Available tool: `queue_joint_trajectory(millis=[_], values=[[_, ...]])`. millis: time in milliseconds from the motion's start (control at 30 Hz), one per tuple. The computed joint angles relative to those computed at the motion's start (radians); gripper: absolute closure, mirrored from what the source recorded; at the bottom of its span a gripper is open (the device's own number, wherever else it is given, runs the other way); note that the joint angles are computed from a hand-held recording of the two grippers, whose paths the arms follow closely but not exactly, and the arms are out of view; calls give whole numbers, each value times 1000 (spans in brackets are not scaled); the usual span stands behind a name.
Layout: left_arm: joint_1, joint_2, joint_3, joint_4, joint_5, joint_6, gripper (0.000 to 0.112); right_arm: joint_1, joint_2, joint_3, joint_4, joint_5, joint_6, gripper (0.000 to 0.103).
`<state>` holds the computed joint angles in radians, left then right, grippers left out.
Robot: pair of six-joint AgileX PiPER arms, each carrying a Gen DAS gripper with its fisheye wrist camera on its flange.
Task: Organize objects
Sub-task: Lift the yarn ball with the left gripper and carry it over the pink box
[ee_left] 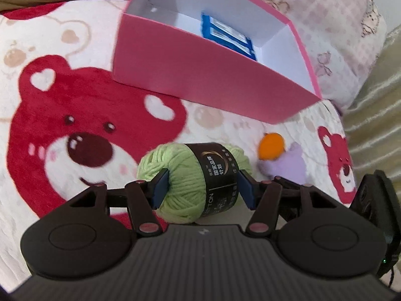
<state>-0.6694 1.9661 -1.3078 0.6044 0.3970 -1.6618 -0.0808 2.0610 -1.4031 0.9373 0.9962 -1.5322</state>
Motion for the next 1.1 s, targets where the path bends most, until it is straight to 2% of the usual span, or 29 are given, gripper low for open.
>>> queue_joint_trajectory(millis=[100,233,333,400,500,633,700,967,1100], values=[[-15,33,-58,-86,24,88,56,-46,0,-17,-28,56,19,27],[-22,62,-111,-167,28,130,56,-111,-14,-12,-16,86,-2,26],[-31,80,-168,-195,59,159,56,-148,11,-51,-32,131,18,26],[-39,94,-210,-198,95,185,56,-149,8,-61,-34,129,37,26],[-44,93,-214,-193,85,179,56,-161,0,-64,-32,138,51,25],[-39,85,-206,-287,53,266,56,-173,-28,-47,-51,127,71,25],[-42,84,-229,-330,80,333,56,-186,-53,-26,-57,125,67,25],[-109,56,-291,-242,200,331,56,-232,-127,9,-23,164,81,22],[-119,31,-266,-217,182,269,56,-247,-224,108,17,120,49,15]])
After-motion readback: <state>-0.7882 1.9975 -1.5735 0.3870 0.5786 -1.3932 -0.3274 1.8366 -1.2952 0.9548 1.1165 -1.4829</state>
